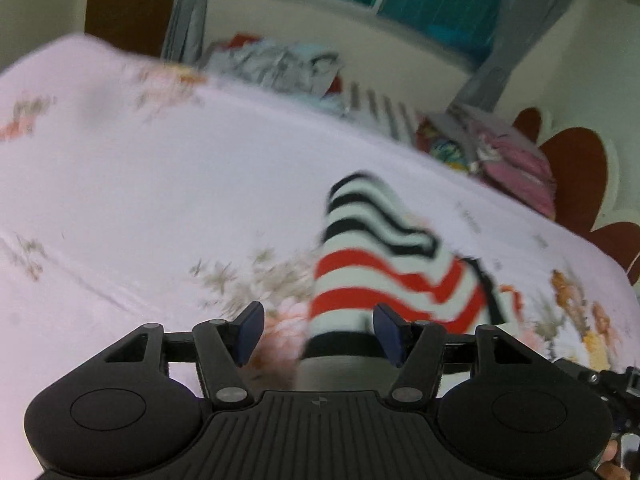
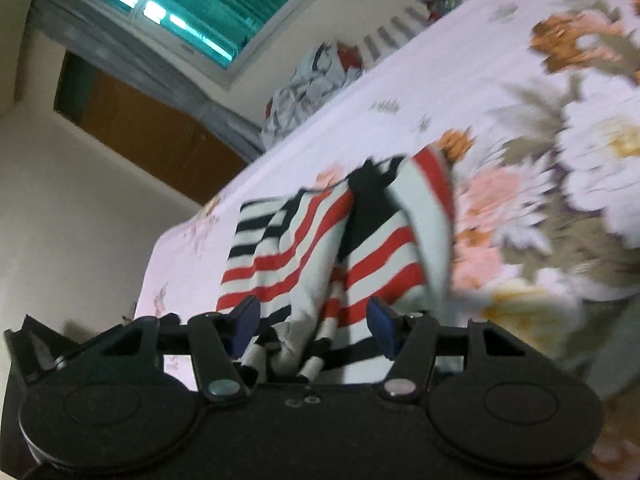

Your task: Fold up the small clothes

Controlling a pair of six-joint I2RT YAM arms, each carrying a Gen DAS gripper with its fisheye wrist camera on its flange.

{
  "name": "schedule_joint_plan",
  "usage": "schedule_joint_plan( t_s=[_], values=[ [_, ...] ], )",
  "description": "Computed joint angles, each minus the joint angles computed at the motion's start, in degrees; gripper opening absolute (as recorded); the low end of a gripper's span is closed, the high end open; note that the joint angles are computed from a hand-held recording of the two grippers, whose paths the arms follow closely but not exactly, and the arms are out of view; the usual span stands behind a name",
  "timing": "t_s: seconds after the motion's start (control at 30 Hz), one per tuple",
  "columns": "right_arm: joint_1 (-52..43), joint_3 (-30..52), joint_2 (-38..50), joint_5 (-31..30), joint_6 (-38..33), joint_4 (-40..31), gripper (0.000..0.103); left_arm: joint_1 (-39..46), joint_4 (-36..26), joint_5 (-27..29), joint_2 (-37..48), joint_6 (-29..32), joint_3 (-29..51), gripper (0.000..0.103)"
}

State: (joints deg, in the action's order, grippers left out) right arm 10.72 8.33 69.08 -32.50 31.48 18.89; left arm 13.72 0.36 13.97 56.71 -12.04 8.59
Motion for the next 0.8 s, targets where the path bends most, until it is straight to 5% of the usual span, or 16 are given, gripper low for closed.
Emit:
schedule_joint_plan(
  t_s=[0.2,0.4,0.43,0.53,0.67,0.8],
  values=[
    [8.80,6.08,15.88,8.31,2.93,7.28,0.059,2.84,21.41,5.77,24.01,3.13,-0.51,0.060],
    [15.80,11.79,21.21,14.25,3.31,5.20,0.058,-0.44,25.76,4.51,28.17,4.01,-0.82,0.056],
    [17.59,12.93,21.31,16.64,2.69,3.77,0.049,0.38,25.64,5.62,28.37,4.67,-0.85,0.054],
    [22.40,15.24,20.69,24.06,-1.21,0.11,0.021,1.43,26.02,8.20,29.13,6.55,-0.46,0.040],
    [26.42,12.18,13.77,30.60,-6.38,1.88,0.017,0.23,26.52,9.98,26.64,7.83,-0.98,0.032],
    [21.65,4.25,0.20,27.14,-9.18,5.19,0.017,-7.29,26.36,7.83,21.75,5.52,-1.52,0.032]
  ],
)
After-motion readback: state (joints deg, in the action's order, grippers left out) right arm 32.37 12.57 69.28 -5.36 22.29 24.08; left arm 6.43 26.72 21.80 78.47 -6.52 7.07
